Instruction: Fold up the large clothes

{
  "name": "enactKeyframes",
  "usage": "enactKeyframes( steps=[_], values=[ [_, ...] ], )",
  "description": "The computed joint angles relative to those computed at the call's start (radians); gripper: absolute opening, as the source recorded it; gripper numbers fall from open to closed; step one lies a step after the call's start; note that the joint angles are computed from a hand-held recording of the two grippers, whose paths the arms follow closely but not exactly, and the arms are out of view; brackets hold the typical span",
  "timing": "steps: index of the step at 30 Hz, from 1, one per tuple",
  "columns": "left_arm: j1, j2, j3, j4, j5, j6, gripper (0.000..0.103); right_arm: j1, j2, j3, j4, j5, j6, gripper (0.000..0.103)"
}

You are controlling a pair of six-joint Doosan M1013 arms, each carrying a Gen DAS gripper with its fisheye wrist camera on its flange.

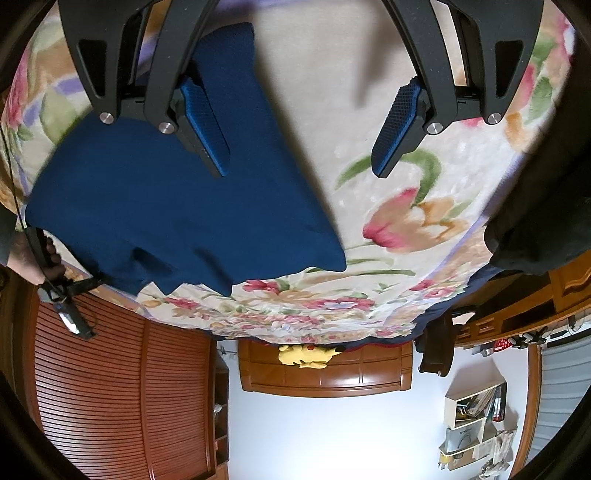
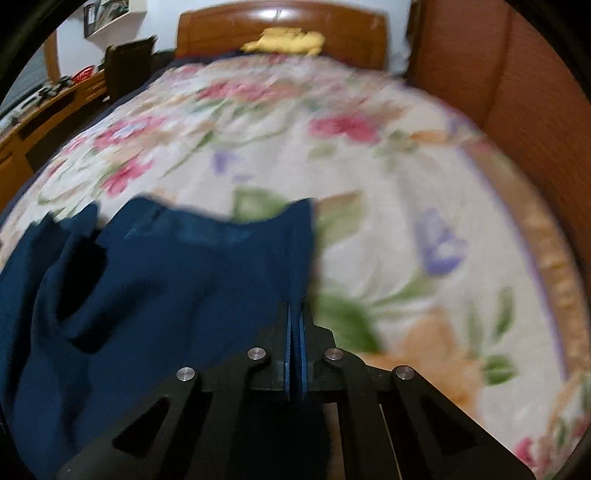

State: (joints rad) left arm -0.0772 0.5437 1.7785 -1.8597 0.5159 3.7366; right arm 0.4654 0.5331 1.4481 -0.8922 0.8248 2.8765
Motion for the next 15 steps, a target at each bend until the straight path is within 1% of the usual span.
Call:
enactKeyframes(
  steps=[1,2,4,5,6,7,10,11,12,13,14,15],
  values=[
    [0.000,0.000,0.000,0.000,0.000,0.000,0.080,0.007,-0.007,0.009,-0.051,0.055,0.077,0.003],
    [0.000,0.000,0.001,-0.004,0.000,0.003,0.080,0.003,-0.017,0.021,-0.052,0.082,0.136,0.003],
    [-0.001,0.001,0.001,-0.013,-0.004,0.006,0.080,-0.017,-0.041,0.055,-0.013,0.035,0.197,0.003],
    [-0.001,0.001,0.002,-0.018,-0.006,0.010,0.080,-0.015,-0.049,0.071,-0.033,0.022,0.214,0.003],
    [-0.002,0.001,0.002,-0.022,-0.008,0.014,0.080,-0.008,-0.052,0.077,-0.062,0.036,0.220,0.003],
    [-0.003,0.002,0.002,-0.021,-0.011,0.013,0.080,-0.001,-0.057,0.084,-0.085,0.043,0.221,0.006],
    [-0.004,0.003,-0.001,-0.011,-0.017,0.001,0.080,0.014,-0.060,0.086,-0.087,0.064,0.199,0.019],
    [-0.004,0.003,-0.001,-0.012,-0.020,-0.001,0.080,0.023,-0.065,0.093,-0.098,0.065,0.192,0.020],
    [-0.005,0.003,-0.002,-0.012,-0.022,-0.001,0.080,0.034,-0.072,0.103,-0.116,0.061,0.188,0.024],
    [-0.005,0.003,-0.002,-0.012,-0.023,-0.002,0.080,0.052,-0.079,0.108,-0.130,0.064,0.185,0.032],
    [-0.005,0.003,-0.002,-0.011,-0.024,-0.003,0.080,0.063,-0.086,0.120,-0.152,0.050,0.187,0.040],
    [-0.006,0.003,-0.003,-0.008,-0.027,-0.005,0.080,0.074,-0.093,0.133,-0.170,0.034,0.197,0.058]
  ],
)
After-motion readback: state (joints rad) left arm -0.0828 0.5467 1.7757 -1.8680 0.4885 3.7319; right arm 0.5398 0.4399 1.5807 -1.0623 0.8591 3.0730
